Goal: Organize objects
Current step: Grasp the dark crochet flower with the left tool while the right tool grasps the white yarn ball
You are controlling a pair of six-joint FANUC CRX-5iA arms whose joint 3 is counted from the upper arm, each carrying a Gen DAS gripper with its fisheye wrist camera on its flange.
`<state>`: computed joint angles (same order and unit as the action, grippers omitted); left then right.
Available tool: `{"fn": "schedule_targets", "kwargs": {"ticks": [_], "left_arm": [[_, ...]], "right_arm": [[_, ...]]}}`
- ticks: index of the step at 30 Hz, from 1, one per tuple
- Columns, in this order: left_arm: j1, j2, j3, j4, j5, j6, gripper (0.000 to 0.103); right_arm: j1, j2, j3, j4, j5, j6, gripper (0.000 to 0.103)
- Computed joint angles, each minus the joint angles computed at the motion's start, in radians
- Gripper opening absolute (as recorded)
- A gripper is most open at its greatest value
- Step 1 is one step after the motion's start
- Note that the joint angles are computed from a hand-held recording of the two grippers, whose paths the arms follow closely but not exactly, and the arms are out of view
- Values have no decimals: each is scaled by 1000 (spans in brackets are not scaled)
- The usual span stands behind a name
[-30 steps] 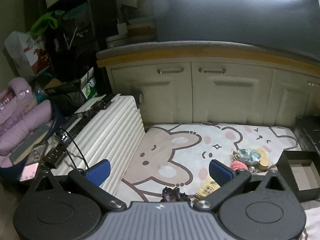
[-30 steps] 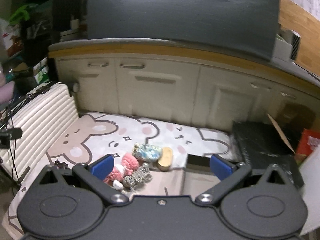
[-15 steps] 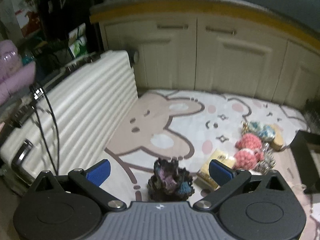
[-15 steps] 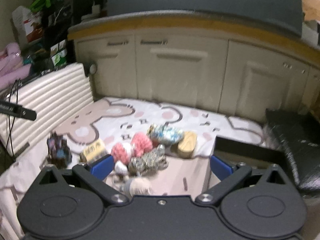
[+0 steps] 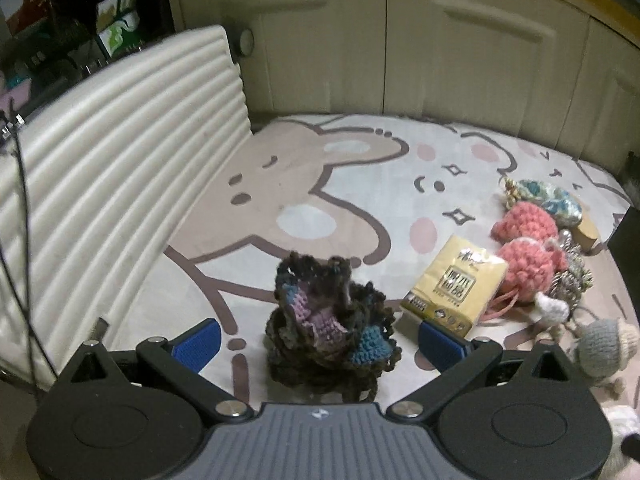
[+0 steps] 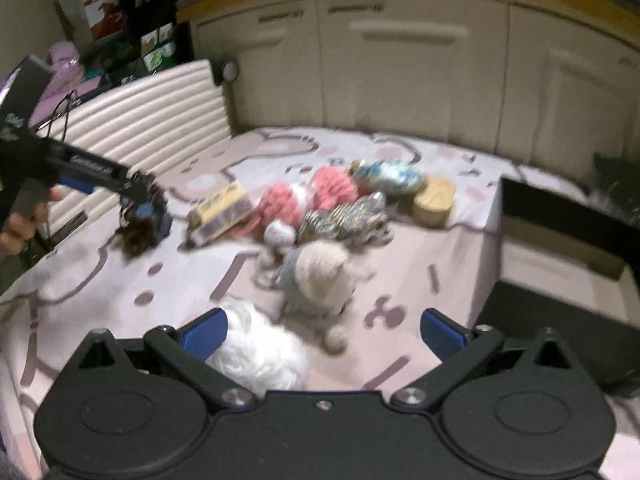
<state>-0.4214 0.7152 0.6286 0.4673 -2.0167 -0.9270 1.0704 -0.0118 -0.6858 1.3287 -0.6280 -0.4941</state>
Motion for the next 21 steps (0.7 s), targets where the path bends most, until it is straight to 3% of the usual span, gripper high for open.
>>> {"fn": "schedule_targets", "kwargs": {"ticks": [5,10,15,17,19,21], "left_arm": [[-22,16,-5,-51,8,-84,103],[-40,20,-21,-83,54,-119,103],[-73,142,166,-133,-82,-144,103],[-72,171,203,-120,-107,-145,103],[-72,193,237,-122,-134,-148,103],[-76,210,273,-131,-160,-165,103]], "right_arm": [[-33,11,-22,127,61,-74,103],[-32,34,6,74,139,74,103],[21,78,56,-33,71,186,103],[19,80,57,-21,71,182,103],[13,75,48,28,65,118,98],[4,71,44,60,69,80,79]]}}
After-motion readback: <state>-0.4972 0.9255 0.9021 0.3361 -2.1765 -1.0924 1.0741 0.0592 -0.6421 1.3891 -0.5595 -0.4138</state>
